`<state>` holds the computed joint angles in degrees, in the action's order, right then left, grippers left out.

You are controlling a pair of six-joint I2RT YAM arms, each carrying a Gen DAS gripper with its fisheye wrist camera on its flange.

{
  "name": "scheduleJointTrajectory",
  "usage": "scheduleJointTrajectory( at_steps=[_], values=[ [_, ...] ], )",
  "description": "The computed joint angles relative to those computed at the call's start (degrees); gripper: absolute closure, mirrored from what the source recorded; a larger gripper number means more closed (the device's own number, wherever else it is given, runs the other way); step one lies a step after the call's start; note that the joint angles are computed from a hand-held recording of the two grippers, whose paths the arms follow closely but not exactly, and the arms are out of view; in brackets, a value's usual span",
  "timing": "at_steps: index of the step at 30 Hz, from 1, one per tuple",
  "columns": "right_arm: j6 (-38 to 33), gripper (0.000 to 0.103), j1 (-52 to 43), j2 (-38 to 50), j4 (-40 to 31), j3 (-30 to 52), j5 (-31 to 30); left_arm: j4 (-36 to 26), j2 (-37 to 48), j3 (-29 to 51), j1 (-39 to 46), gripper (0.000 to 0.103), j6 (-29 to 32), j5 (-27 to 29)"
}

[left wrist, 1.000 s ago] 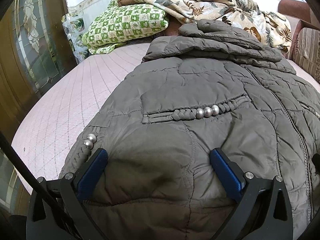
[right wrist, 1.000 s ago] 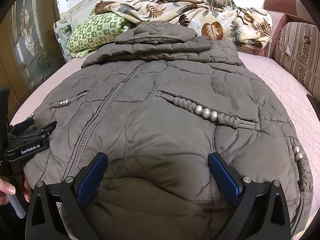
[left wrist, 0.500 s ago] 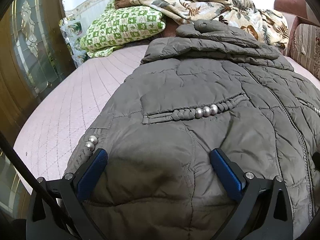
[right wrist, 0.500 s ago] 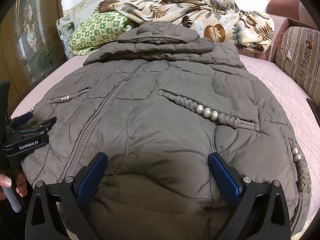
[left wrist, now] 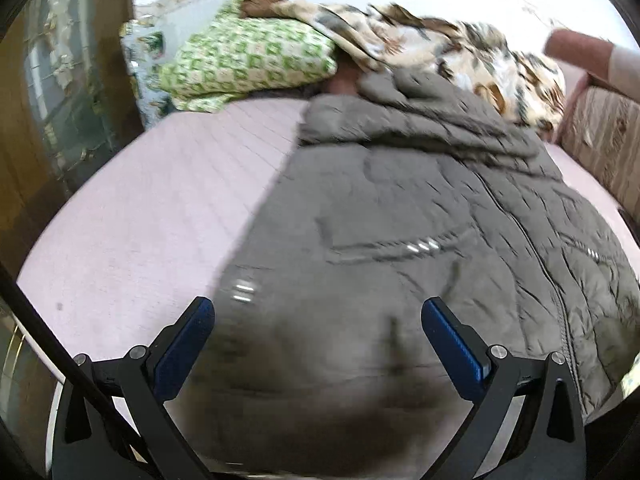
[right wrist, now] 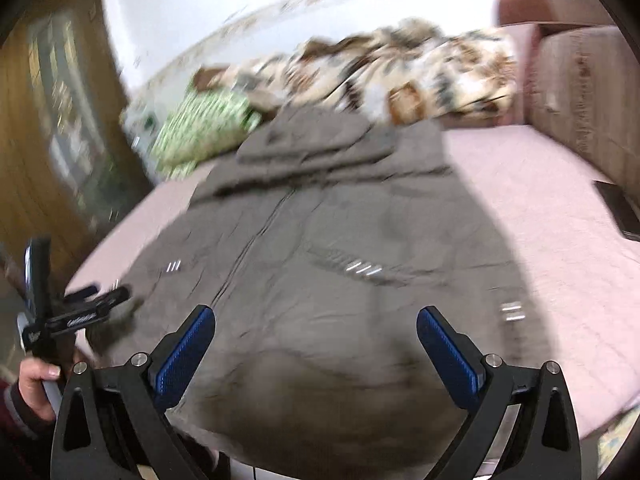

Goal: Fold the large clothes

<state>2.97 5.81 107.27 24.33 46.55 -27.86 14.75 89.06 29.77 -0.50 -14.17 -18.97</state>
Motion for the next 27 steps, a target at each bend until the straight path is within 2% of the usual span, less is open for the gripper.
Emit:
scheduleJointTrajectory(
  at_steps=[2,4,6,7,8,11,13,15,17,19,23,25,27],
  values=[
    [3.7,0.001,-5.4,-0.1,1.0,-0.4,-1.9,-0.5,-3.1,-1.8,4.2,0.0,0.5,2.5],
    [7.3,0.006,-9.7,2.2,0.1,1.4,-4.2,-2.0,-3.9,-2.5,10.0,0.0,-0.5,7.1],
    [11.1,0.038,-13.7,5.9,-2.1,4.2,-7.0,-3.4,-2.6,-2.1,15.0,0.002,-2.5,12.8],
    [12.6,0.042,-15.6,8.1,-3.7,5.7,-8.7,-3.8,-1.8,-1.9,16.9,0.008,-3.6,15.2],
    [13.7,0.043,-16.9,9.7,-4.6,6.5,-10.0,-4.3,-0.5,-1.3,18.9,0.012,-4.7,18.5],
    [17.5,0.043,-19.7,14.2,-5.8,8.5,-14.5,-3.7,2.5,-0.7,20.4,0.013,-6.6,24.4],
    [17.9,0.043,-20.3,15.3,-6.6,9.2,-16.4,-2.6,2.6,-1.3,18.7,0.013,-7.4,23.1],
    [18.4,0.043,-20.2,16.3,-7.5,10.0,-17.5,-1.9,2.6,-1.9,18.4,0.013,-7.9,24.0],
    [19.2,0.043,-20.1,18.9,-9.1,11.7,-20.8,-1.2,2.1,-3.0,18.5,0.013,-8.1,24.8],
    [21.2,0.043,-19.6,20.2,-7.4,11.3,-24.4,-0.9,1.1,-4.4,18.3,0.013,-8.1,25.6],
    [18.0,0.043,-16.0,19.4,-7.6,9.6,-28.4,-0.3,-1.0,-7.0,14.9,0.013,-8.3,25.7],
    [15.1,0.043,-13.4,17.8,-8.6,8.3,-25.6,-0.2,-1.3,-7.3,12.0,0.013,-8.2,22.6],
    [13.5,0.046,-11.6,16.6,-7.9,7.5,-22.1,-0.1,-0.6,-6.9,11.6,0.013,-8.1,22.7]
  ],
)
